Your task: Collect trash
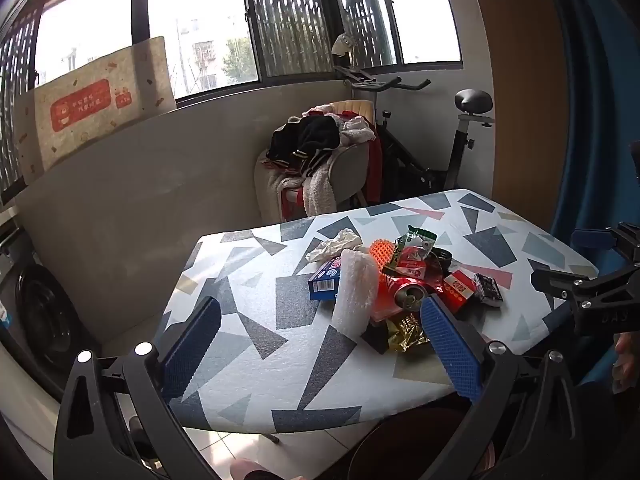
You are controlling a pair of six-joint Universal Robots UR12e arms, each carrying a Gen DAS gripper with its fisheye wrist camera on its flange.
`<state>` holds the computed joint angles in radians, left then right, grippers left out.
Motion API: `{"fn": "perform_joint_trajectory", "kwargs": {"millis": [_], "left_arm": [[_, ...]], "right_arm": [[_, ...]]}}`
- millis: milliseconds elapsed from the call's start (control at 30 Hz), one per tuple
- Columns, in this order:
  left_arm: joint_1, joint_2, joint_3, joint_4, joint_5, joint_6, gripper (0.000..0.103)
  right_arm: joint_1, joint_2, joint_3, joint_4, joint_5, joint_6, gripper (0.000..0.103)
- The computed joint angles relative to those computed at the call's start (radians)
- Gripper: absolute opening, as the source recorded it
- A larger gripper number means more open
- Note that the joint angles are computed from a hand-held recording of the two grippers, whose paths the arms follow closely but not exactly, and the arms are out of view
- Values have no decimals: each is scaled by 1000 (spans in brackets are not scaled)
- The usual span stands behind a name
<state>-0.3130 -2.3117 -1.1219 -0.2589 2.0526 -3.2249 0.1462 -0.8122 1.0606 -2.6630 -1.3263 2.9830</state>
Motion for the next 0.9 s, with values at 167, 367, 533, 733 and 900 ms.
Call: {"fn": "perform_joint_trajectory", "kwargs": {"millis": [167,367,533,733,900], "left_arm": [[1,0,-1,3,-2,4,98],[-1,6,-5,-1,5,8,98],[1,12,-11,-2,2,7,98],[-2,5,-5,-1,10,12,98],[0,10,-10,-5,5,6,98]], "right_arm": [[0,0,2,-2,-1,2,97],[-1,0,3,-1,3,5,97],[0,-1,3,0,2,4,97],[0,-1,4,0,0,4,97],[0,-1,4,0,-2,4,97]]}}
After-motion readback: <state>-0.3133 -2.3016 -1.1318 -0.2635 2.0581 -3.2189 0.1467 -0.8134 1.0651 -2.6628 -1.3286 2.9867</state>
